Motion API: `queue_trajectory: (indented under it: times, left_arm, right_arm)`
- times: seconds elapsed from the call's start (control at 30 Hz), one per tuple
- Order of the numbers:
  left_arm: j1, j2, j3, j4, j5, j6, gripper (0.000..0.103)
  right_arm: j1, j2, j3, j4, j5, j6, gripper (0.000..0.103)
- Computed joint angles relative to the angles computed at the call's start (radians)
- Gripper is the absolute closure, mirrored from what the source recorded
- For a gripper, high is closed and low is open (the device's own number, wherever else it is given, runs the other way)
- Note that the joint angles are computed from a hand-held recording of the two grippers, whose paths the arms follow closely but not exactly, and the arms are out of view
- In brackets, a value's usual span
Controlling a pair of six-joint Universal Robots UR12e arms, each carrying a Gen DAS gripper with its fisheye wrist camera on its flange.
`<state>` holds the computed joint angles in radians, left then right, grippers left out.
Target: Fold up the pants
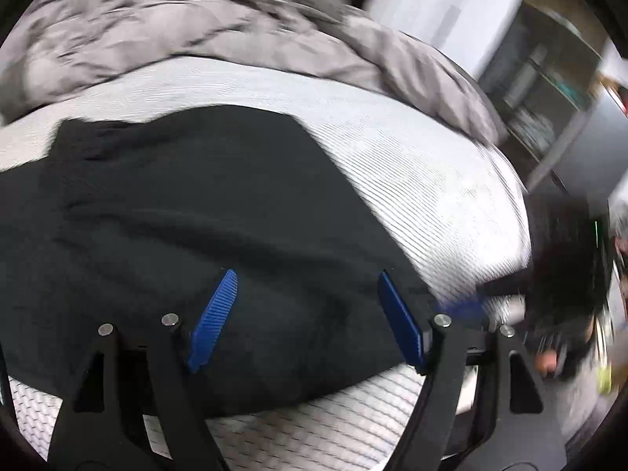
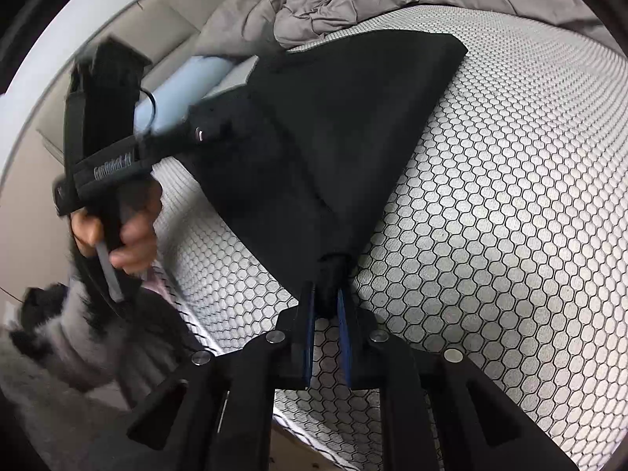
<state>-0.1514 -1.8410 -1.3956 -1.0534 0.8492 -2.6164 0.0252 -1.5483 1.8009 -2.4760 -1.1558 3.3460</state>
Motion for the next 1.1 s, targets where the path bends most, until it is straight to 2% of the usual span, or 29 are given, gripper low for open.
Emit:
queue_trajectory:
  times: [0.07,0.13,0.2,0.27,0.3,0.33,0.4,0.43,0.47,0.5,0.6,0.67,0.73,0.8,0.83,0.9,1.0,1.03,1.1]
  left_arm:
    - [-0.014,0.021,-0.021,-0.050,-0.013,0.134,0.032]
    - [-0.038,0.034,-0.050,-0.007,0.025,0.181,0.032]
    - [-0.071,0.027,-0.049,-0.001,0.126,0.152,0.032]
    - [-0.093,0.018,-0.047,-0.012,0.205,0.141,0.032]
    - [-0.098,0.023,-0.060,0.006,0.223,0.164,0.031]
    - [-0.102,0.030,-0.070,0.021,0.236,0.185,0.031]
    - [-0.103,0.033,-0.071,0.002,0.240,0.200,0.031]
    - [-0.101,0.033,-0.071,-0.004,0.231,0.203,0.031]
    - [-0.098,0.032,-0.070,-0.009,0.224,0.213,0.031]
    - [-0.094,0.031,-0.069,-0.019,0.214,0.229,0.031]
    - [-0.074,0.035,-0.071,-0.040,0.188,0.257,0.031]
    - [-0.063,0.039,-0.071,-0.053,0.165,0.260,0.031]
    - [-0.042,0.040,-0.055,-0.107,0.115,0.269,0.031]
    - [-0.017,0.042,-0.039,-0.170,0.037,0.265,0.031]
    - [-0.008,0.042,-0.037,-0.170,0.010,0.252,0.031]
    - [-0.005,0.041,-0.038,-0.138,-0.021,0.207,0.031]
    - [-0.020,0.030,-0.021,-0.168,-0.012,0.173,0.031]
    - [-0.023,0.037,-0.031,-0.168,-0.013,0.173,0.036]
    - [-0.030,0.061,-0.072,-0.112,-0.019,0.186,0.047]
  right_arm:
    - [-0.013,-0.017,0.019,-0.088,-0.022,0.061,0.045]
    - [-0.031,-0.015,0.035,-0.204,-0.008,0.153,0.040]
    - [-0.032,0.005,0.026,-0.245,-0.016,0.223,0.040]
    - [-0.022,0.047,-0.011,-0.217,-0.016,0.247,0.040]
    - [-0.015,0.068,-0.032,-0.188,-0.026,0.252,0.041]
    - [-0.011,0.093,-0.055,-0.165,-0.035,0.263,0.045]
    - [-0.008,0.133,-0.100,-0.088,-0.038,0.281,0.070]
    - [-0.011,0.158,-0.121,-0.085,-0.038,0.300,0.081]
    - [-0.017,0.170,-0.127,-0.118,-0.028,0.321,0.083]
    - [-0.023,0.183,-0.129,-0.185,-0.033,0.368,0.083]
    - [-0.023,0.210,-0.156,-0.275,-0.144,0.467,0.083]
    - [-0.031,0.215,-0.176,-0.226,-0.120,0.492,0.081]
    - [-0.030,0.202,-0.185,-0.177,-0.111,0.451,0.078]
    - [-0.029,0.164,-0.159,-0.163,-0.109,0.382,0.064]
    - [-0.029,0.151,-0.149,-0.156,-0.092,0.355,0.052]
    - [-0.024,0.114,-0.105,-0.159,-0.065,0.307,0.051]
    - [-0.020,0.087,-0.060,-0.153,-0.013,0.287,0.051]
    - [-0.022,0.084,-0.049,-0.164,-0.002,0.291,0.051]
    - [-0.013,0.093,-0.049,-0.163,-0.020,0.303,0.056]
